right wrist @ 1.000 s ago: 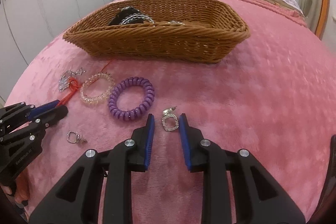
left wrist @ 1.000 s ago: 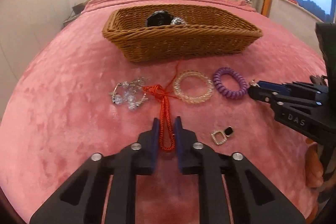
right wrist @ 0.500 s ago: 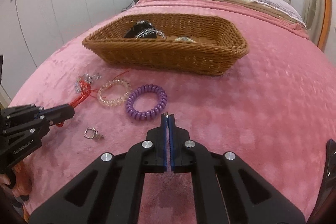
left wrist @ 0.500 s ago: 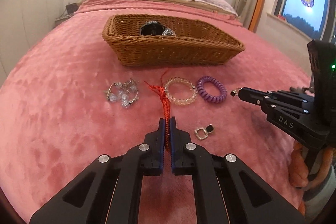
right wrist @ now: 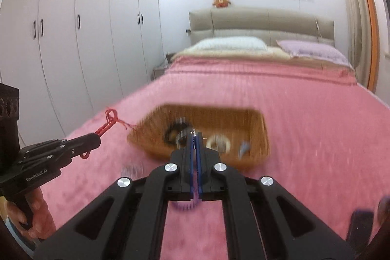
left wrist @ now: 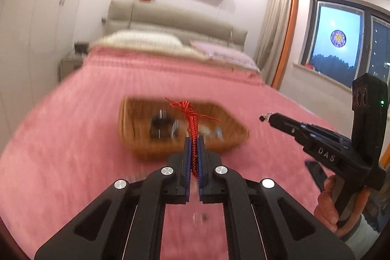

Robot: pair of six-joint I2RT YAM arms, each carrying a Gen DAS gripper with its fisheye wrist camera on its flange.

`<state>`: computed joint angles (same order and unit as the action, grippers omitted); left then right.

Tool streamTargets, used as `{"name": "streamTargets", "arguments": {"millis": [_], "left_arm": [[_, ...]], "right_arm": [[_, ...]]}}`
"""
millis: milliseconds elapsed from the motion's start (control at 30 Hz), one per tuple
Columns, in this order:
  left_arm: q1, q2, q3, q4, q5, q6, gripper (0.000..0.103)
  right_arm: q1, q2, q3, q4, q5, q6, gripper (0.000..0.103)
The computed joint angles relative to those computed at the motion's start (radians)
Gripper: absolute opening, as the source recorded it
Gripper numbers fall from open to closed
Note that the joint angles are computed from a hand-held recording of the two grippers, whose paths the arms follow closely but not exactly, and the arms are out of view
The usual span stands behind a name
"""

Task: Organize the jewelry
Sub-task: 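Carry the red lanyard in the left tool to the basket and release it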

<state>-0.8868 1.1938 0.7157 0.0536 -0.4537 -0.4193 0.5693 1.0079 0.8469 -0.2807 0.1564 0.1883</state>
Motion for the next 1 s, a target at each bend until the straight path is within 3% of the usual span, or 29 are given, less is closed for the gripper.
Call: {"name": "streamTargets", "arguments": {"millis": [200, 400, 533, 833, 867, 900, 933, 967, 1000], "left_arm": [[0.136, 0.192, 0.201, 0.065, 0.069, 0.062, 0.002], [0.255, 0.479, 0.379, 0.078, 0.234, 0.037, 0.002], [0.293, 0.596, 0.421, 0.065, 0.297, 0.01, 0.002], [0.304, 0.657, 0.473, -0.021, 0.293, 0.006, 0.003], [0.307, 0.651, 0.47, -0.024, 0.302, 0.004, 0.006], [0.311, 0.651, 0.476, -0.032, 0.307, 0.002, 0.018], [0.311, 0.636, 0.467, -0.036, 0.3, -0.006, 0.038], [0.31, 0.62, 0.451, -0.029, 0.288, -0.011, 0.047], [0.309, 0.596, 0.428, -0.018, 0.279, -0.011, 0.05]], "right_arm": [[-0.155, 0.307, 0.254, 0.023, -0.119, -0.02, 0.001], [-0.251, 0.599, 0.444, -0.043, -0.259, 0.006, 0.001], [-0.248, 0.695, 0.493, -0.07, -0.251, -0.028, 0.001], [-0.251, 0.783, 0.522, -0.137, -0.294, -0.031, 0.002], [-0.253, 0.786, 0.528, -0.141, -0.298, -0.03, 0.003], [-0.259, 0.784, 0.531, -0.154, -0.312, -0.024, 0.009], [-0.263, 0.782, 0.538, -0.169, -0.324, -0.02, 0.014], [-0.27, 0.774, 0.535, -0.179, -0.34, -0.013, 0.027], [-0.273, 0.763, 0.527, -0.177, -0.339, -0.01, 0.033]]}}
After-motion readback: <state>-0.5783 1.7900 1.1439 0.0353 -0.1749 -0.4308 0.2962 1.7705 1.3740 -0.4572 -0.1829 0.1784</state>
